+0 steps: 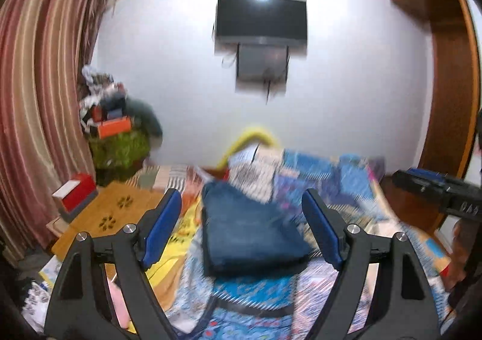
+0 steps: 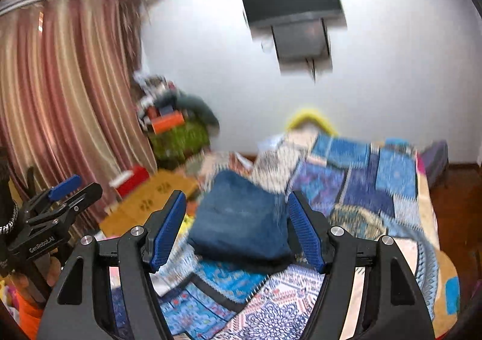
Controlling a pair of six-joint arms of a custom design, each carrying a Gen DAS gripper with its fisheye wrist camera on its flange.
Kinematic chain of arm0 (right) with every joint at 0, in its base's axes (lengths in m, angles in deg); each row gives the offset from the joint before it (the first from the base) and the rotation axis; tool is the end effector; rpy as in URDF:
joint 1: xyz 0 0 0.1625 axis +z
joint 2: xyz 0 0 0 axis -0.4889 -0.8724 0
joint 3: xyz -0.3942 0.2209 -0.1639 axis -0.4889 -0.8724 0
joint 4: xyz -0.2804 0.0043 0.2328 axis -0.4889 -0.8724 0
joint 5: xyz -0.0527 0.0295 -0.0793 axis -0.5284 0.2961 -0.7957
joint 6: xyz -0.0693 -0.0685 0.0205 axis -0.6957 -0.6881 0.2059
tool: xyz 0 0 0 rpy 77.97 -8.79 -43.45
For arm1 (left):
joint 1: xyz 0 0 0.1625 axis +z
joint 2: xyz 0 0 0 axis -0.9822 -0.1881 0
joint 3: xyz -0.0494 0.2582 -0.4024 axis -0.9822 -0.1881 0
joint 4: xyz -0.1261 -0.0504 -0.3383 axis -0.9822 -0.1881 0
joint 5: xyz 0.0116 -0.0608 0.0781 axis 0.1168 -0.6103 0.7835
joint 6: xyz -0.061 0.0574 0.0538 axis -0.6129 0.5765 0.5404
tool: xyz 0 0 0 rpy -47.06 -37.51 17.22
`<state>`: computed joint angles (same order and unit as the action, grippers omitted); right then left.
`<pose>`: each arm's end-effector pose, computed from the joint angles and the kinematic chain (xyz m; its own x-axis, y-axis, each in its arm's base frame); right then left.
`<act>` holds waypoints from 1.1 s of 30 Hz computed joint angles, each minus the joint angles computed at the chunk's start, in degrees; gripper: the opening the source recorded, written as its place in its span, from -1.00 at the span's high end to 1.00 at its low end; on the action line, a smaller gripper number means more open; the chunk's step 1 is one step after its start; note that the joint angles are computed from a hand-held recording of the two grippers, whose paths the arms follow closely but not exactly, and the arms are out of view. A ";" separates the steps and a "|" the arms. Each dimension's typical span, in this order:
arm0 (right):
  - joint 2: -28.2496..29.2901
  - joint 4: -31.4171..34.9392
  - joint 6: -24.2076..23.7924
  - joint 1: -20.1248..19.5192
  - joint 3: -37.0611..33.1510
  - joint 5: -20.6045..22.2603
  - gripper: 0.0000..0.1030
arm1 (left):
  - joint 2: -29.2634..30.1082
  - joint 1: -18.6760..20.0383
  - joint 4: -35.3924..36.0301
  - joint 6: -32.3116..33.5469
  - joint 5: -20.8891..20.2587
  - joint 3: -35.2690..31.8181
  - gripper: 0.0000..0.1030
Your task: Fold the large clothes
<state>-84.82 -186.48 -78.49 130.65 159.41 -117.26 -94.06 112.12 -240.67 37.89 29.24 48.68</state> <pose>0.2425 -0.5937 0.4568 -0.7685 -0.3529 0.5337 -0.6385 0.3682 -0.6759 -0.4730 -0.5671 0.2483 -0.7350 0.1249 -0.6664 0.6687 0.2958 -0.6821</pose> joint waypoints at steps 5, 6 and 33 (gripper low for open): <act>-3.01 -11.44 -2.05 1.08 7.51 2.62 -0.29 | 0.65 -3.93 -14.86 8.51 0.41 2.49 -0.58; -3.31 -13.33 -2.56 1.34 8.66 2.70 -0.29 | 0.83 -4.52 -17.06 9.69 0.62 2.83 -0.58; -3.27 -23.64 -3.03 1.30 13.06 -1.49 -1.00 | 1.61 -7.32 -21.39 7.67 5.84 7.18 -0.99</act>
